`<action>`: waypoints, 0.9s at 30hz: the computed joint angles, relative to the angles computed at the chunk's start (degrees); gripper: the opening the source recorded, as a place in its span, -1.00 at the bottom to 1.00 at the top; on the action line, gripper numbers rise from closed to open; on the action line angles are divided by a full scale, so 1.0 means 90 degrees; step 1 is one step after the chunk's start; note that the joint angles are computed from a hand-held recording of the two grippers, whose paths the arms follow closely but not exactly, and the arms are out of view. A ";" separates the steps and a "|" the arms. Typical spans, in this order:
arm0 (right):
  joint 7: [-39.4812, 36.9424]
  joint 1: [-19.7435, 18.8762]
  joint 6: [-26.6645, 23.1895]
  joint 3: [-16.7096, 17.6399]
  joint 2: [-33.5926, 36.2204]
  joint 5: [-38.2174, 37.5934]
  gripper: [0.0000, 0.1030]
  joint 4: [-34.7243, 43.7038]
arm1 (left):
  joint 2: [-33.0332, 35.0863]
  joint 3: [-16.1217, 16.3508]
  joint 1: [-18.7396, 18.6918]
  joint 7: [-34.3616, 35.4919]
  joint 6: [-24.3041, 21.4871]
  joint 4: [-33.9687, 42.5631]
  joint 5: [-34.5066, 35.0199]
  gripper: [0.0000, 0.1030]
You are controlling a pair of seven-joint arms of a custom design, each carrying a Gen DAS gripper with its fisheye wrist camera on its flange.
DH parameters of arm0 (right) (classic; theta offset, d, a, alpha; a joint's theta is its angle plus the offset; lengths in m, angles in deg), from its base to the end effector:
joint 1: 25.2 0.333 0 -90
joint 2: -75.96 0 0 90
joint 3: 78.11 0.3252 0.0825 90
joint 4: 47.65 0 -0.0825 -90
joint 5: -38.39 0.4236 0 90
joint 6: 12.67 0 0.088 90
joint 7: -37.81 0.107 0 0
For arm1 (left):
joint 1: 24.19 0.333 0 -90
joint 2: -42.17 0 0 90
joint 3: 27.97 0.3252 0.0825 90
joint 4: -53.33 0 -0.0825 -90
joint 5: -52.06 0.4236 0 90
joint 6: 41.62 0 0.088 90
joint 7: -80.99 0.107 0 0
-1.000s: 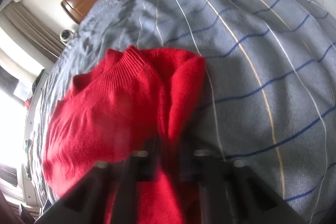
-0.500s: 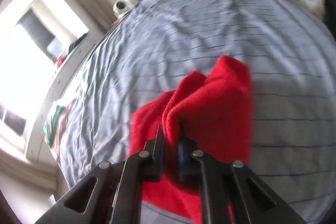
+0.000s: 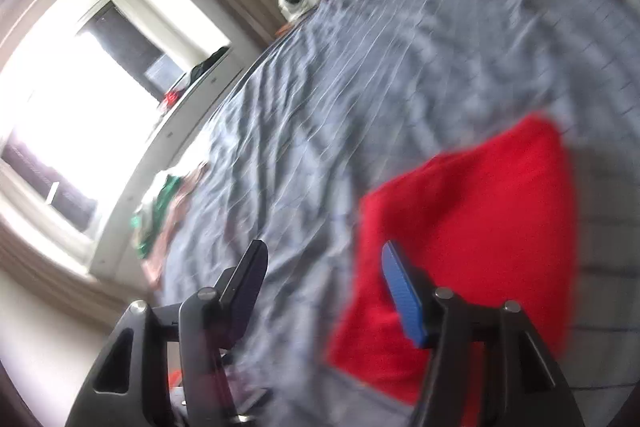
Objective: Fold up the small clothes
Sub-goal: 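Fold the held edge over onto the sweater with the right gripper and release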
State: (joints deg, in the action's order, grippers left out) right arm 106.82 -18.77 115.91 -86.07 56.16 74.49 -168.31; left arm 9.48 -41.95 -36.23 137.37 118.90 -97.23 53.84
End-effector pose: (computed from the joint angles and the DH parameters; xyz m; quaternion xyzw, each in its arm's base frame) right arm 0.5286 -0.0063 0.6186 -0.6728 0.6370 -0.0159 0.3759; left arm 0.3987 -0.2020 0.4994 -0.6894 0.6270 -0.3216 0.1678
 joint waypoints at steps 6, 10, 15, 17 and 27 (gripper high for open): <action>0.0970 -0.0637 0.0434 0.0403 -0.0483 -0.2169 -0.44 -0.0877 | -0.0013 0.0019 -0.0106 0.0063 0.0036 -0.0003 -0.0050 0.98; 0.0594 -0.0036 0.1018 0.0392 -0.0989 -0.1887 -0.52 -0.1897 | 0.0010 -0.0102 -0.0067 0.0061 0.0000 0.0031 0.0067 0.98; 0.0019 0.0550 0.1527 0.0572 -0.0977 -0.1906 -0.51 -0.2304 | -0.0062 -0.0198 0.0038 -0.0059 -0.0076 0.0001 0.0246 0.98; -0.0145 0.0688 0.1398 0.0398 -0.0997 -0.1793 -0.47 -0.2211 | -0.0125 -0.0092 -0.0029 -0.0043 -0.0061 -0.0056 0.0182 0.98; 0.0229 0.0331 0.0818 0.0572 -0.0483 -0.2385 0.00 -0.0991 | 0.0145 -0.0086 -0.0137 0.0165 0.0018 0.0129 0.0078 0.98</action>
State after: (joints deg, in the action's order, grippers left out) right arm 108.88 -15.80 123.28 -80.92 51.82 53.03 -177.23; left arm 10.79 -42.73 -37.46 138.85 119.06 -96.07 54.54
